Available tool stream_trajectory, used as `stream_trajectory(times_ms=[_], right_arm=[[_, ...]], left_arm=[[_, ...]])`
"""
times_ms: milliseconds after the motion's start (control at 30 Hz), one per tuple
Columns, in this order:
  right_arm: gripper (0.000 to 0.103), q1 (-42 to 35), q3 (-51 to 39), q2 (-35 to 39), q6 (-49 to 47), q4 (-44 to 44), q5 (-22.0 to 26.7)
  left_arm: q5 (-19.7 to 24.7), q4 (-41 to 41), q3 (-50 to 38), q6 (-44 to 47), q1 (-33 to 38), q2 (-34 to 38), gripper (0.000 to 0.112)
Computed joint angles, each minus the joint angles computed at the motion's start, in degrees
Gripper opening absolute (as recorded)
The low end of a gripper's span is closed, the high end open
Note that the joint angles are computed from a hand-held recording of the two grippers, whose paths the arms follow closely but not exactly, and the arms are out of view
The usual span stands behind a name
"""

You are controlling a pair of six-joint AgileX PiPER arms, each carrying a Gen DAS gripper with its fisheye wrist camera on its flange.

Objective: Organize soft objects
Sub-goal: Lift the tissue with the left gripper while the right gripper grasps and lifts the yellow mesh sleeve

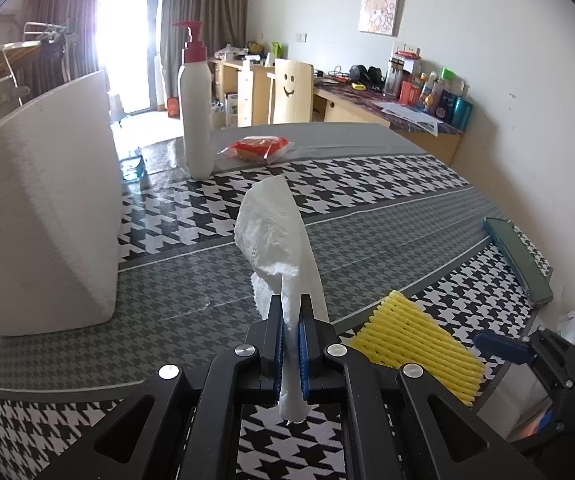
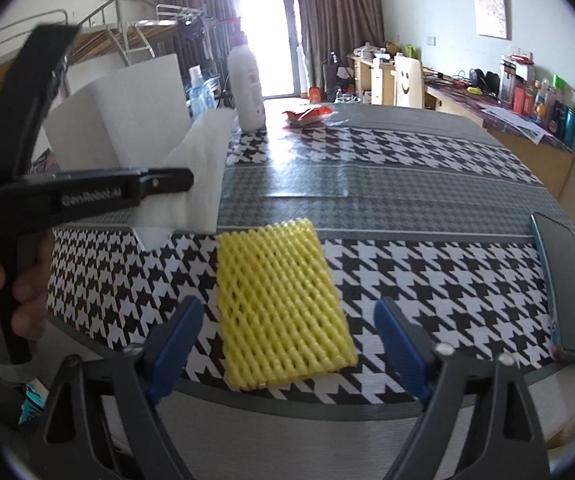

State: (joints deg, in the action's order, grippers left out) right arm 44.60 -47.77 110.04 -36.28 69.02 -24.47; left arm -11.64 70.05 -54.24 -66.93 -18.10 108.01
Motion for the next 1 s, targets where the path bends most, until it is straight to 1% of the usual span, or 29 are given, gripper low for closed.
stream_trajectory(times_ms=[67,133,167,200,267,333,400,433,500,567,633,767,867,1000], right_arm=[[0.082,0.16,-0.86,0.48,-3.03,2.52,0.33],[0.079,0.59,-1.79,1.05,-6.66,5.79,0.62],[0.076,0.69,-2.37,1.40,-8.81,7.88,0.85],[0.071,0.75,-2.78,1.62,-10.31,9.36,1.04],[0.067,1.01,-4.04,2.29,-15.94,15.00,1.12],[0.063,1.16,-4.41,2.40,-17.56,16.51,0.82],[0.053,1.32,-4.88,2.42,-19.66,18.33,0.76],[0.050,1.45,-5.13,2.49,-20.78,19.39,0.81],[0.035,1.93,-5.32,2.37,-21.31,20.22,1.26],[0.024,2.14,-5.30,1.97,-21.29,20.20,1.91],[0.024,3.29,-5.49,1.66,-21.41,21.48,0.04],[0.023,4.28,-4.46,-0.60,-17.51,19.11,-1.29],[0.023,5.29,-5.07,-1.62,-19.27,21.20,-3.31],[0.023,6.25,-6.89,-2.01,-21.96,23.64,-5.06]], left_arm=[[-0.40,-2.01,0.81,2.33,0.28,-0.60,0.007],[-0.79,-1.48,0.83,1.98,0.60,-0.63,0.007],[-1.16,-1.40,1.12,2.02,0.92,-0.81,0.007],[-1.40,-1.74,1.29,2.47,1.16,-0.89,0.007],[-2.02,-3.18,2.03,4.07,1.71,-1.32,0.007],[-2.64,-3.81,2.69,5.03,2.23,-1.75,0.007],[-3.41,-4.24,3.51,5.82,2.73,-2.39,0.007],[-3.82,-5.31,4.17,7.32,2.98,-2.88,0.007],[-4.62,-5.71,5.00,8.31,3.50,-3.62,0.007],[-5.34,-5.80,5.83,8.88,4.21,-4.70,0.007],[-6.13,-6.70,6.83,10.51,5.06,-5.92,0.007],[-7.72,-6.94,8.48,12.34,6.76,-8.17,0.007],[-8.27,-6.60,9.11,12.66,7.64,-9.33,0.007],[-8.55,-8.37,10.19,15.30,8.35,-10.75,0.007]])
